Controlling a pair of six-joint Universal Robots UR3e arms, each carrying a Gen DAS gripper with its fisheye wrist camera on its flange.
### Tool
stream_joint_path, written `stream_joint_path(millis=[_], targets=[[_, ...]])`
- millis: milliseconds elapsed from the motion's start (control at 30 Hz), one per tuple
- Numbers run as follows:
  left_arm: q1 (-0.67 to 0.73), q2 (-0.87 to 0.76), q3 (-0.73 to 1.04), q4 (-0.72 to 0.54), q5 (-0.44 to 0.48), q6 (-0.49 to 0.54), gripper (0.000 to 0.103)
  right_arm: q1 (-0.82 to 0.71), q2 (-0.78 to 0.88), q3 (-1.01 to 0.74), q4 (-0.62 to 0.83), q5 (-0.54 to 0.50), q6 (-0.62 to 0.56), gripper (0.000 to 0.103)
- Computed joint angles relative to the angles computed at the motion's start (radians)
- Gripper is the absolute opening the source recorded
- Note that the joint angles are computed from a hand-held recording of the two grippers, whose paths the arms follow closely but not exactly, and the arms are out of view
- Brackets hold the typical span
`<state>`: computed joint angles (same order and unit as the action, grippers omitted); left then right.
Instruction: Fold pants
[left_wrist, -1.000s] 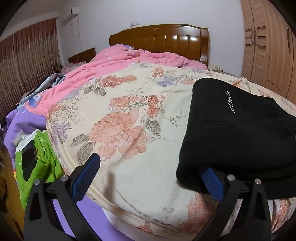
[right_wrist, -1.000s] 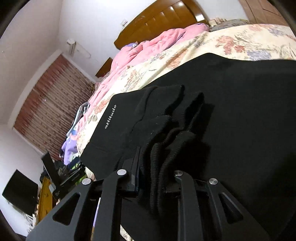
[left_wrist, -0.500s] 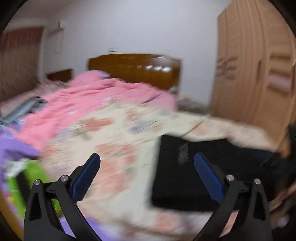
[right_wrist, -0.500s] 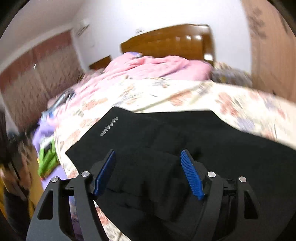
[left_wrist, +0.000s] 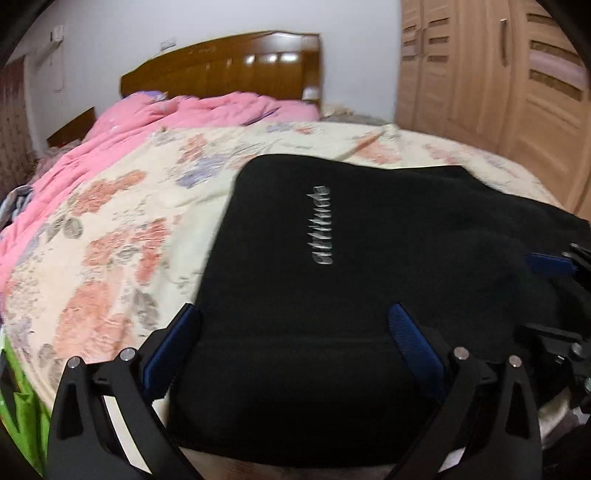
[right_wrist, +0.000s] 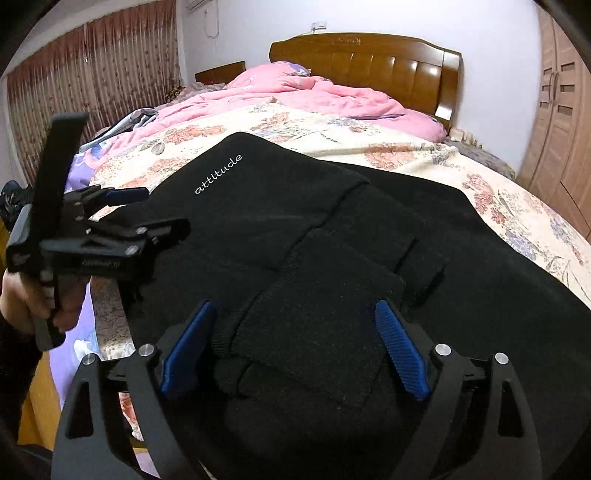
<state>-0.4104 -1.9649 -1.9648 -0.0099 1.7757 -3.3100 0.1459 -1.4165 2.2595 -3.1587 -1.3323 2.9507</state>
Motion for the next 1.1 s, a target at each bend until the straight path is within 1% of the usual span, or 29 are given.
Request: stream_joint_path(millis=[33, 67, 100, 133, 200, 233, 267, 333, 367, 400, 467, 500, 533, 567, 600, 633, 667, 700, 733, 767, 800, 867, 900, 933, 967, 1000, 1033, 1067, 1100], targets=[[0.023, 0.014, -0.001, -0.032, -0.029, -0.017, 0.102, -0.009, -0.001, 0.005, -0.002, 0.013, -0.003, 0.085], [0.045, 0.052, 0.009, -0.119, -0.053, -0.063, 0.102, -0.015, -0.013, 0.007, 0.013, 0.02, -0.002, 0.085], [0.049, 0.074, 0.029, -0.174, -0.05, -0.092, 0.101, -0.019, -0.036, 0.013, 0.037, 0.025, 0.0, 0.085], [0.042, 0.102, 0.044, -0.197, -0.038, -0.113, 0.101, -0.02, -0.034, 0.007, 0.042, 0.027, 0.002, 0.086], [0.032, 0.134, 0.088, -0.168, -0.057, -0.071, 0.101, -0.005, -0.028, 0.006, 0.029, 0.01, 0.01, 0.087], [0.037, 0.125, 0.132, -0.167, -0.083, -0.041, 0.101, 0.0, -0.024, 0.003, 0.024, 0.003, 0.013, 0.087], [0.044, 0.092, 0.218, -0.2, -0.116, -0.017, 0.101, -0.002, -0.023, 0.002, 0.025, 0.004, 0.013, 0.087], [0.09, 0.016, 0.349, -0.272, -0.235, 0.001, 0.101, -0.016, -0.029, 0.007, 0.029, 0.024, 0.005, 0.087], [0.121, -0.034, 0.419, -0.322, -0.314, 0.002, 0.101, -0.02, -0.032, 0.01, 0.03, 0.03, 0.003, 0.087], [0.146, -0.11, 0.517, -0.395, -0.359, -0.005, 0.101, -0.021, -0.034, 0.011, 0.031, 0.031, 0.001, 0.087], [0.153, -0.236, 0.654, -0.495, -0.31, -0.012, 0.101, -0.023, -0.036, 0.014, 0.03, 0.036, -0.002, 0.087], [0.178, -0.279, 0.672, -0.51, -0.331, -0.018, 0.101, -0.028, -0.036, 0.015, 0.032, 0.047, -0.004, 0.087], [0.199, -0.279, 0.649, -0.48, -0.362, -0.049, 0.101, -0.028, -0.035, 0.017, 0.028, 0.048, -0.002, 0.087], [0.221, -0.239, 0.583, -0.413, -0.387, -0.079, 0.101, -0.025, -0.036, 0.017, 0.026, 0.041, -0.002, 0.087], [0.222, -0.23, 0.56, -0.386, -0.367, -0.092, 0.101, -0.03, -0.037, 0.021, 0.024, 0.047, -0.005, 0.087], [0.222, -0.233, 0.553, -0.384, -0.356, -0.102, 0.101, -0.04, -0.04, 0.019, 0.037, 0.064, -0.003, 0.087], [0.23, -0.24, 0.556, -0.4, -0.375, -0.112, 0.101, -0.039, -0.046, 0.008, 0.066, 0.062, 0.001, 0.087], [0.246, -0.24, 0.547, -0.399, -0.405, -0.133, 0.101, -0.029, -0.059, -0.016, 0.119, 0.043, 0.008, 0.087], [0.245, -0.239, 0.543, -0.384, -0.39, -0.154, 0.101, -0.018, -0.084, -0.059, 0.212, 0.027, 0.022, 0.087], [0.241, -0.238, 0.541, -0.379, -0.373, -0.165, 0.101, -0.018, -0.101, -0.094, 0.277, 0.031, 0.031, 0.087], [0.243, -0.242, 0.548, -0.389, -0.376, -0.163, 0.101, -0.021, -0.12, -0.129, 0.316, 0.043, 0.028, 0.087], [0.234, -0.25, 0.564, -0.404, -0.364, -0.164, 0.101, -0.012, -0.115, -0.168, 0.274, 0.04, 0.009, 0.087], [0.231, -0.256, 0.573, -0.408, -0.354, -0.164, 0.101, -0.002, -0.077, -0.219, 0.257, 0.037, -0.01, 0.087], [0.229, -0.258, 0.579, -0.412, -0.35, -0.163, 0.101, -0.001, -0.043, -0.262, 0.269, 0.049, -0.024, 0.087], [0.23, -0.264, 0.587, -0.416, -0.348, -0.163, 0.101, -0.007, 0.011, -0.325, 0.307, 0.084, -0.048, 0.087], [0.23, -0.266, 0.588, -0.415, -0.348, -0.167, 0.101, -0.013, 0.098, -0.43, 0.406, 0.121, -0.081, 0.087], [0.232, -0.27, 0.594, -0.415, -0.35, -0.17, 0.101, -0.004, 0.173, -0.502, 0.456, 0.087, -0.077, 0.087], [0.232, -0.268, 0.59, -0.411, -0.35, -0.174, 0.101, 0.001, 0.225, -0.533, 0.456, 0.05, -0.066, 0.087], [0.23, -0.257, 0.57, -0.387, -0.338, -0.183, 0.101, -0.007, 0.237, -0.521, 0.426, 0.064, -0.08, 0.087]])
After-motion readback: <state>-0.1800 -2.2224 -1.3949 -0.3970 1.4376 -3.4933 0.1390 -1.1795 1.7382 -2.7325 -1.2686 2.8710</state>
